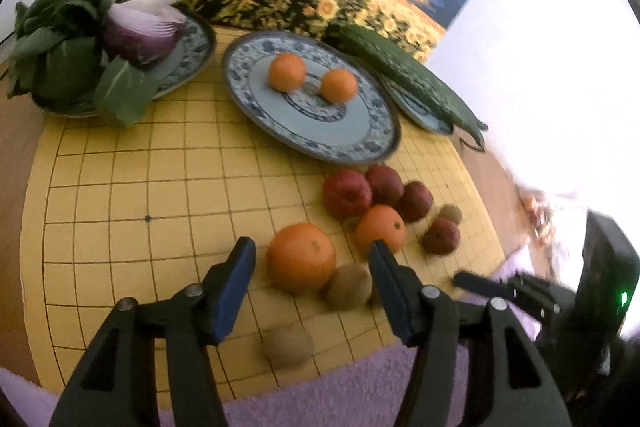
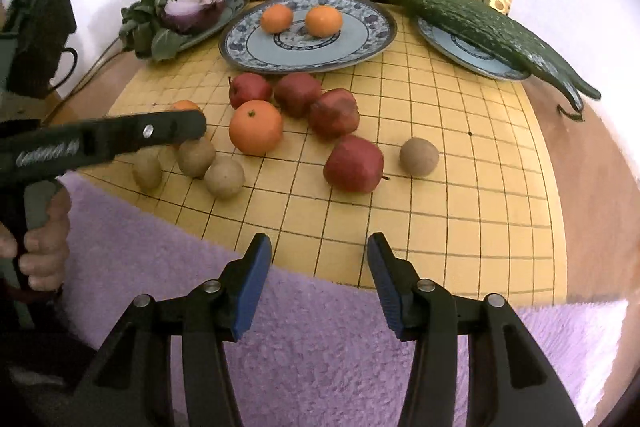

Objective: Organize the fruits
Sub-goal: 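Grasp an orange from the fruit group with the left tool, then carry the orange onto the patterned plate and release it with the left tool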

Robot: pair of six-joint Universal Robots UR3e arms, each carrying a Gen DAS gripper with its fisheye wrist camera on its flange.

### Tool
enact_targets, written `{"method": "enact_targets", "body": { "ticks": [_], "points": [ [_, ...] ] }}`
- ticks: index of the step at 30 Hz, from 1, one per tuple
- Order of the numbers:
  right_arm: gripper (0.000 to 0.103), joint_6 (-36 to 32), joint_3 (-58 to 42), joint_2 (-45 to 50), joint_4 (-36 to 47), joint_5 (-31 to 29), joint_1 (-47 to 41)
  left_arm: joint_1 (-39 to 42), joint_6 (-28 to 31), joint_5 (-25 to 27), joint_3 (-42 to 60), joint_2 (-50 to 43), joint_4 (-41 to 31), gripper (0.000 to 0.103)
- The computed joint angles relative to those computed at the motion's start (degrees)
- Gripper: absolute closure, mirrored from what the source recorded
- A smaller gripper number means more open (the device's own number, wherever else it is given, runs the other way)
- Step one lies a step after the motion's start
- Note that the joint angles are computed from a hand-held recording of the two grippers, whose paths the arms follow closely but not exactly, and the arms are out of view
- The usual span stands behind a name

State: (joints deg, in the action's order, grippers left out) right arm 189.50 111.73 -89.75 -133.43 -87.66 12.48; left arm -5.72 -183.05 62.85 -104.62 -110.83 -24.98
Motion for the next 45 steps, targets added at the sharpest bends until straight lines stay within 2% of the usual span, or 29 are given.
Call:
{"method": "enact_targets", "body": {
  "ticks": [2, 3, 10, 17, 22, 25, 35, 40, 43, 45],
  "points": [
    [0.052, 0.32, 1.71, -1.55, -0.87, 0.91, -1.05, -0.67, -0.62, 1.29, 1.42, -0.87, -0.64, 0.065],
    [0.052, 0.77, 2.35, -1.91, -1.87, 1.2, -1.28, -0.93, -0.12, 1.99, 1.48, -0.93, -0.65, 0.067],
    [0.052, 2.73, -1.05, 1.19, -6.16, 3.99, -1.53, -2.2, 0.44, 4.59, 0.48, -0.06, 1.28, 0.068],
    [0.052, 2.01, -12.21, 10.7, -5.21, 0.52, 1.92, -1.75, 1.2, 4.72, 2.18, -0.39, -1.29, 0.068],
    [0.056, 0.63, -21.16, 16.92, 1.27, -0.85, 3.53, -0.98, 0.83, 4.25, 1.45, -0.1, -1.28, 0.069],
    [0.059, 0.49, -28.35, 21.23, 7.35, -5.17, 5.57, -0.19, 0.89, 3.9, 1.42, 0.1, -1.84, 0.069],
    [0.06, -0.79, -50.04, 32.33, 27.89, -5.63, 5.89, 1.71, 1.88, 4.06, 2.75, 0.22, -4.57, 0.069],
    [0.06, -1.97, -57.41, 36.69, 32.97, -4.91, 5.96, 2.69, 1.88, 2.79, 2.49, 0.42, -5.14, 0.069],
    [0.07, -2.48, -55.28, 35.94, 32.12, -0.89, 4.42, 2.68, 2.2, 2.48, 2.29, 0.48, -5.06, 0.068],
    [0.07, -2.43, -51.57, 34.31, 28.92, -0.64, 4.57, 2.08, 2.32, 2.88, 2.25, 0.56, -4.87, 0.069]
  ]
}}
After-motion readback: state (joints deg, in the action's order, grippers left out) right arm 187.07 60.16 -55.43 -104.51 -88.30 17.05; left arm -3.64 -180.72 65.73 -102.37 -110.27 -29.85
